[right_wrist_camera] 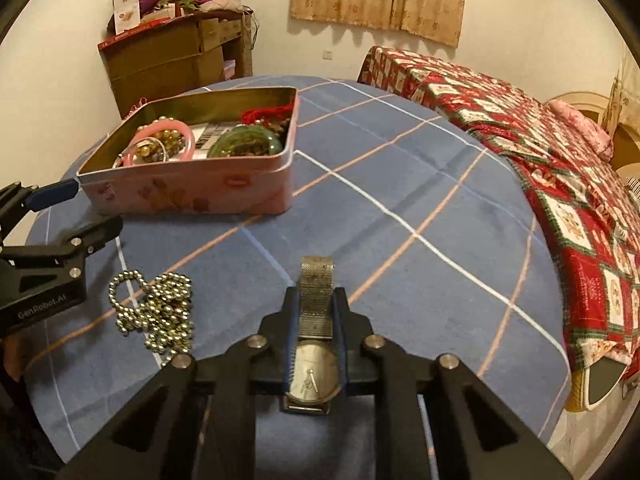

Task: Organize jewelry
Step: 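Grasp the wristwatch with the right tool while the left tool grasps the gold bead chain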

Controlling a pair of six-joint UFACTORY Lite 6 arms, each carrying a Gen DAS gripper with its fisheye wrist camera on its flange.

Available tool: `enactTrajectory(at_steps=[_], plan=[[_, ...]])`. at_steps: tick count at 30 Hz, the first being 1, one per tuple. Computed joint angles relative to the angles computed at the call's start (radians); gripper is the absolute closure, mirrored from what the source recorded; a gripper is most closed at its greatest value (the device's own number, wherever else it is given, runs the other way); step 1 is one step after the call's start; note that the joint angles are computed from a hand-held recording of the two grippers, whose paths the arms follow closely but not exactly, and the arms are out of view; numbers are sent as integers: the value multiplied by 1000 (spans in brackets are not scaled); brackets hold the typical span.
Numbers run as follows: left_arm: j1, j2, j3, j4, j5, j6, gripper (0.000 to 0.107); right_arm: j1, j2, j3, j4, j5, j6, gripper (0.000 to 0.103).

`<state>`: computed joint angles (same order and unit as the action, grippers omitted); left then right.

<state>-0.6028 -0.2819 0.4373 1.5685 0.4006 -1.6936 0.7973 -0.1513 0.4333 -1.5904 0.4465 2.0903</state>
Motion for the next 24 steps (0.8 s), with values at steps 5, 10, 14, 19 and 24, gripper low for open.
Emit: enactTrajectory(at_steps=[5,10,14,19,24], plan=[[-67,-23,3,-72,22,34,32,-36,-34,-31,-11,7,-15,85],[-167,-13,30,-138,63,49,32,-51,-76,-76,-22,26,-18,85],[-245,40,72,-175,95,53,32,-57,-108,-108,-37,33,-5,85],[-317,95,106,-203,132,51,32,-54,-121,-129,-87,31,46,85],[-329,121,111,-211,110,54,32,-62,-139,-147,-123,23,75,85]])
